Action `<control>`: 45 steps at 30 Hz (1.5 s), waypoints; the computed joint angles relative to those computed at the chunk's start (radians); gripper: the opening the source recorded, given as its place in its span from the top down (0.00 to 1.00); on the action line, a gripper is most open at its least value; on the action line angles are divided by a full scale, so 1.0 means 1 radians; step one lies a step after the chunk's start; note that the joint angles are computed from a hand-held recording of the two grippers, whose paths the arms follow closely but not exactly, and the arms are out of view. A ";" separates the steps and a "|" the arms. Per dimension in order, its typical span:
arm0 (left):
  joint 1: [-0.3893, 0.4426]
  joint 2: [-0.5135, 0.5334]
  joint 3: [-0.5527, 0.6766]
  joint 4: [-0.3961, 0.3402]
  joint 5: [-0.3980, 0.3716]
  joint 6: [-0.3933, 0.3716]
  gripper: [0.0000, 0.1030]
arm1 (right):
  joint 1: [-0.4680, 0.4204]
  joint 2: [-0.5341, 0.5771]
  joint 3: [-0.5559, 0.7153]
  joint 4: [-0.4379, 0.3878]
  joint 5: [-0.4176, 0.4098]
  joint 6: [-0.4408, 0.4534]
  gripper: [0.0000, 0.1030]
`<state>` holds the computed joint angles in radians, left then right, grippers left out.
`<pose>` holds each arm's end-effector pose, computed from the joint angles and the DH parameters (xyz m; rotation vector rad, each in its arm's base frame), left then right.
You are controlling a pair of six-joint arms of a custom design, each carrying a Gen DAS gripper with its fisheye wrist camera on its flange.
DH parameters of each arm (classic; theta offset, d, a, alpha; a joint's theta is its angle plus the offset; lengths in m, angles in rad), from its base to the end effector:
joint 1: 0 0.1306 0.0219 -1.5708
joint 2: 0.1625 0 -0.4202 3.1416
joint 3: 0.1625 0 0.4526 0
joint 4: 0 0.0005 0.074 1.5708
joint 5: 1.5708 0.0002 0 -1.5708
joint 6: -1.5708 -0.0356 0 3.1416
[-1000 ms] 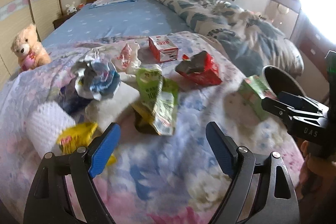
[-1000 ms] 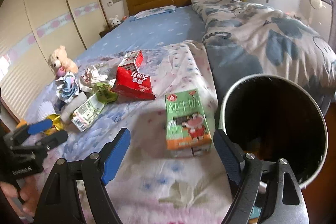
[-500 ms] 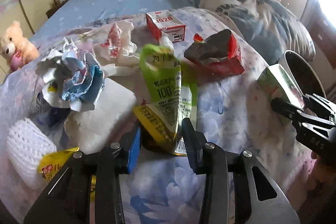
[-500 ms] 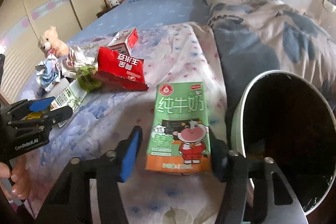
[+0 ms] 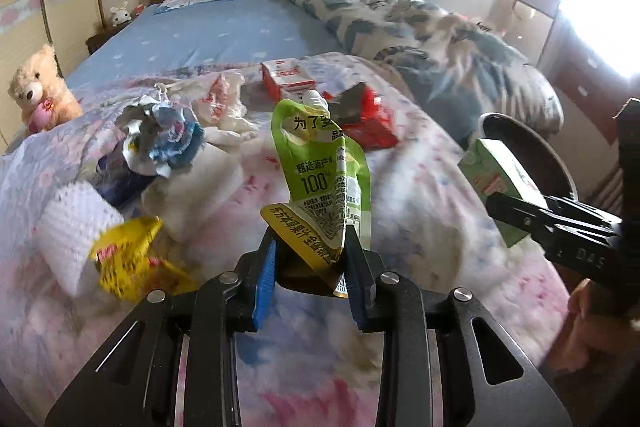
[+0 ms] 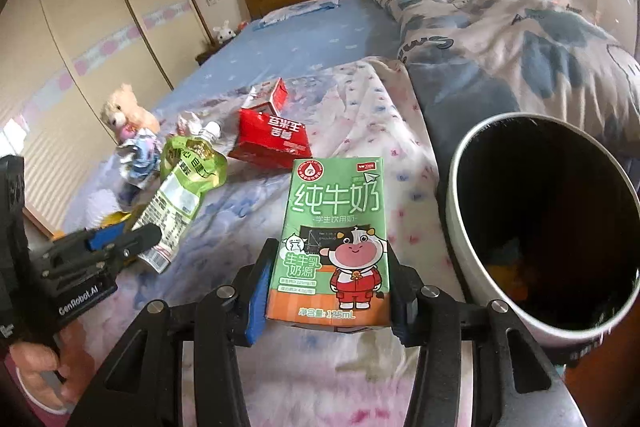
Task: Collect trash
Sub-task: 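Grasp the green drink pouch with the left tool while the right tool grasps the green milk carton, then move both items over the bin and open both tools to release them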
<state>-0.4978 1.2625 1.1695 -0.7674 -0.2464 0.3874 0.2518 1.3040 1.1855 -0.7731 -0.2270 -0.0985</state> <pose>0.4275 -0.2230 0.4219 0.0223 2.3997 -0.1126 0.4782 0.1308 0.4103 -0.2892 2.4629 0.4306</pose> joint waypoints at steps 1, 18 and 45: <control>-0.009 -0.008 -0.004 0.002 0.005 0.006 0.72 | -0.004 -0.015 -0.010 -0.001 -0.004 -0.004 0.53; -0.140 0.032 0.057 0.022 0.050 -0.008 0.72 | -0.109 -0.146 -0.090 -0.010 -0.005 -0.033 0.53; -0.209 0.260 0.298 -0.013 0.116 -0.074 0.72 | -0.301 -0.100 -0.044 -0.008 -0.035 -0.017 0.53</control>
<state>-0.7066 1.5222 1.4678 -0.7801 -0.1302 0.3136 -0.0488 1.2043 1.1418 -0.7813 -0.2621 -0.1154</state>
